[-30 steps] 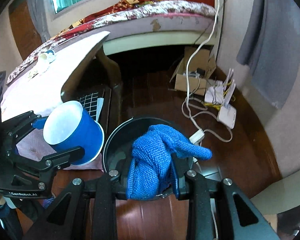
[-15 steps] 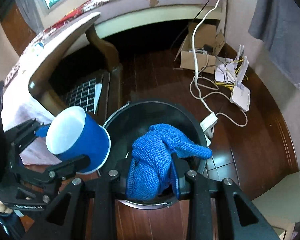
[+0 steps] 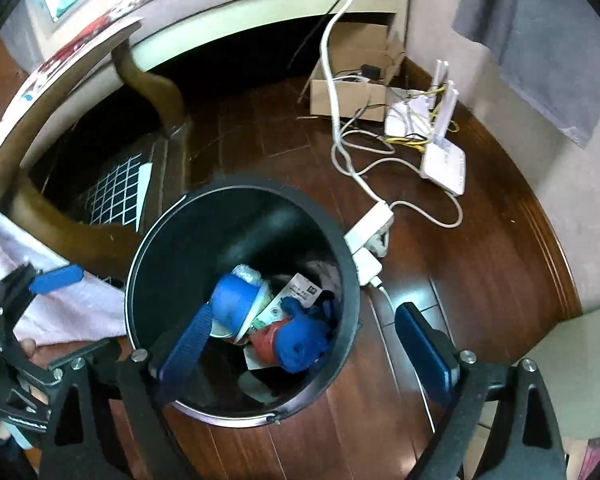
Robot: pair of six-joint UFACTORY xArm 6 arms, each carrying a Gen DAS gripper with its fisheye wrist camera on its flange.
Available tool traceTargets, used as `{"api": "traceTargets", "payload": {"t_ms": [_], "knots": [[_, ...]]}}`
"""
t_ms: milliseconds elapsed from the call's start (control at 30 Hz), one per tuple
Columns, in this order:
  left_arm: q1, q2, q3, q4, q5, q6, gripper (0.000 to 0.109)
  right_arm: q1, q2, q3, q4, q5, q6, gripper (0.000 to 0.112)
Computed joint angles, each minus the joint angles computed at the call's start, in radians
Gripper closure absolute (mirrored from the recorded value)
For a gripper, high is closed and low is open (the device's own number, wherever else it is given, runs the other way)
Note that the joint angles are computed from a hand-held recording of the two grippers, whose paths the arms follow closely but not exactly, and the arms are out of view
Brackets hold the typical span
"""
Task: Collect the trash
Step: 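Move both tools back over the table toward the beige cloth and tissue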
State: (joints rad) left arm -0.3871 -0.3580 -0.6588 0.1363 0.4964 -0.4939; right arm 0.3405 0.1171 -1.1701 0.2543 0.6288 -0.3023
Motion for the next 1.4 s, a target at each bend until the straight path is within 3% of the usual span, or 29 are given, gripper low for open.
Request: {"api": "traceTargets", "payload": {"t_ms": [100,800,1100,1400], "knots": [[-0.001,-0.026,0.002,0.038,0.016,-0.033,0.010,0.000,-0.030,0.017,-0.005,-0.005,0.020,0.009],[-0.045,-0.316,0.038,0.249,0.194,-0.205,0.008,0.108,-0.327,0.196,-0.183,-0.043,0.123,0.009],[0.011,-0.454,0.064,0.300,0.258,-0.202,0.007,0.205,-0.381,0.191,-0.237,-0.079,0.170,0.009],[0.084,-0.569,0.097,0.316,0.296,-0.167,0.007,0.300,-0.342,0.110,-0.261,-0.084,0.204,0.009]]}}
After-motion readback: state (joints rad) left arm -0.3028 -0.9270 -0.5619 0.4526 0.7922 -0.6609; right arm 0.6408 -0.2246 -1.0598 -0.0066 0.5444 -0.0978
